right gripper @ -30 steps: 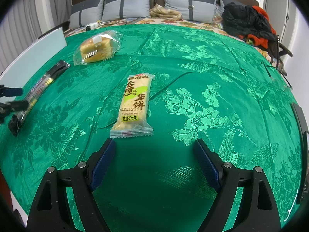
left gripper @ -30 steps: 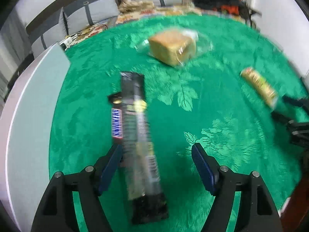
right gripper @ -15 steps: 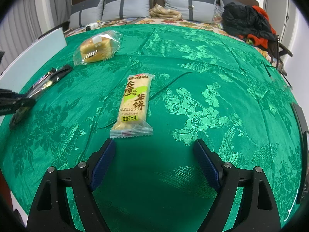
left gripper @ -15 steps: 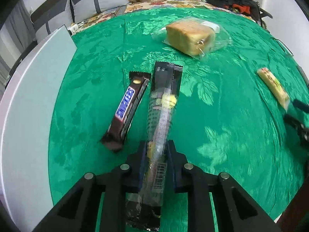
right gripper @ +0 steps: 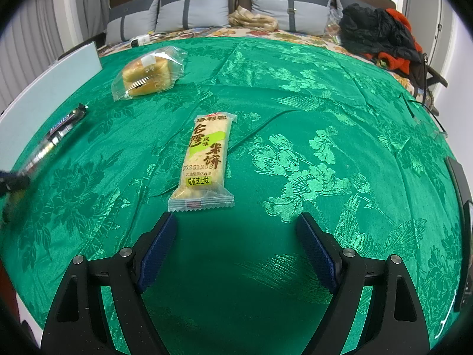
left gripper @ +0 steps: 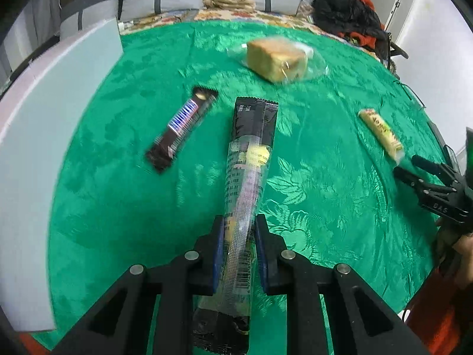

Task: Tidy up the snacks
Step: 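Lift the clear stick pack with the left tool and hold it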

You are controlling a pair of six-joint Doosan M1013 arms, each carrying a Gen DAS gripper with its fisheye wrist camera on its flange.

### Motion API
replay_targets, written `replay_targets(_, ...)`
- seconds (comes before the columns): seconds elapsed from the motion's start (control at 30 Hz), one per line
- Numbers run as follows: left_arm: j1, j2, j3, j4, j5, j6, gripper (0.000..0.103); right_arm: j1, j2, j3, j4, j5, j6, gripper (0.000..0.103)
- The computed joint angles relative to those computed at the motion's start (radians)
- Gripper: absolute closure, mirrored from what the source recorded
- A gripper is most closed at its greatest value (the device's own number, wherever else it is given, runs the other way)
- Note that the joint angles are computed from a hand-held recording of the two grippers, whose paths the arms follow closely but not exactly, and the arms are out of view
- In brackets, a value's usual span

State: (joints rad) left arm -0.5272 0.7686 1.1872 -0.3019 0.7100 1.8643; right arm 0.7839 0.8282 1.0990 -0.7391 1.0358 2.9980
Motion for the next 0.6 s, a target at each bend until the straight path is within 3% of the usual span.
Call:
replay_targets(0.07, -0.008, 0.004, 0.005, 0.020, -0.025, -0.037, 0.066, 0.000, -0.001, 0.002, -0.001, 0.000, 0.002, 0.017)
replay_targets(0.13, -0.012, 0.011, -0.003, 0.029, -0.042, -0.066, 0.033, 0.000, -0.001, 0.002, 0.000, 0.000, 0.001, 0.017)
replay_targets(0.33, -0.038, 0.013, 0.015, 0.172, -0.111, -0.106, 0.018, 0.000, -0.001, 0.002, -0.001, -0.001, 0.000, 0.017)
replay_targets(0.5, -0.032, 0.006, 0.047, 0.174, -0.169, -0.134, 0.000, -0.001, -0.001, 0.003, -0.001, -0.002, 0.001, 0.017)
replay_targets(0.6, -0.028, 0.004, 0.057, 0.158, -0.191, -0.121, 0.000, -0.001, -0.001, 0.003, -0.001, -0.002, 0.001, 0.017)
